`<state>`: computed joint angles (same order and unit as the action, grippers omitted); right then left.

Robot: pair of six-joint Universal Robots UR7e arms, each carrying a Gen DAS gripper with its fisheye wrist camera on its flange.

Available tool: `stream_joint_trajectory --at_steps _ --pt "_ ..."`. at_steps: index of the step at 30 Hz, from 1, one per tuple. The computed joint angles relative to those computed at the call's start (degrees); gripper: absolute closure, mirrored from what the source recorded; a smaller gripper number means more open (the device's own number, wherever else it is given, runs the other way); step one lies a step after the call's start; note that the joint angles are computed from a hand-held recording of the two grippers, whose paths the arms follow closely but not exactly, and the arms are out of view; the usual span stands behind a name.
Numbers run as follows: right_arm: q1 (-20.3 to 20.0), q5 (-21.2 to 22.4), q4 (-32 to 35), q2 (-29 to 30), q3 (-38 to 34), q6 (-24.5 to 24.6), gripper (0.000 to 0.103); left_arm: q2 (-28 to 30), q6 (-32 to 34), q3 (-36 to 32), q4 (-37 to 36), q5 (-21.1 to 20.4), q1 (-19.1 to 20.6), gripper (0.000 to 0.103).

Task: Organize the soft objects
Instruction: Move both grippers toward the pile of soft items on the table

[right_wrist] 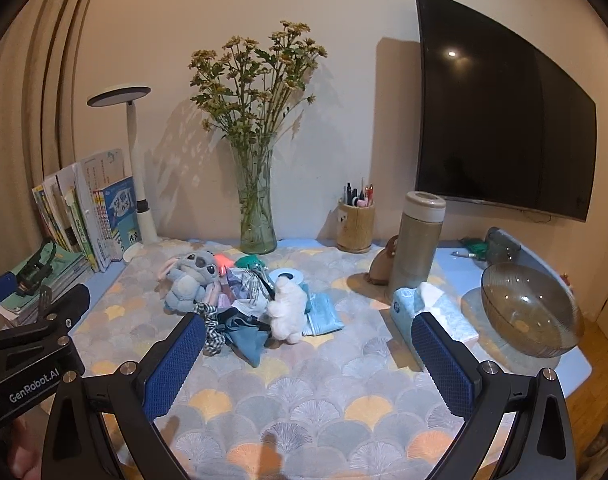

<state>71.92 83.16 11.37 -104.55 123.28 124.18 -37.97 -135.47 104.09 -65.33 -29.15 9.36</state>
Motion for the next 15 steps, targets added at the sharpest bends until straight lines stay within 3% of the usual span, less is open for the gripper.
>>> stream_joint_trajectory --at_steps 4,15 --pt "0.1 0.5 2.15 2.21 -2.01 1.52 0.0 -0.1 0.72 0.13 -0.91 0.49 0.34 0.001" --pt "0.41 3.01 -0.53 6.55 -3.59 2.76 0.0 -2.82 6.13 4.0 -10.68 2.82 4.95 0.001"
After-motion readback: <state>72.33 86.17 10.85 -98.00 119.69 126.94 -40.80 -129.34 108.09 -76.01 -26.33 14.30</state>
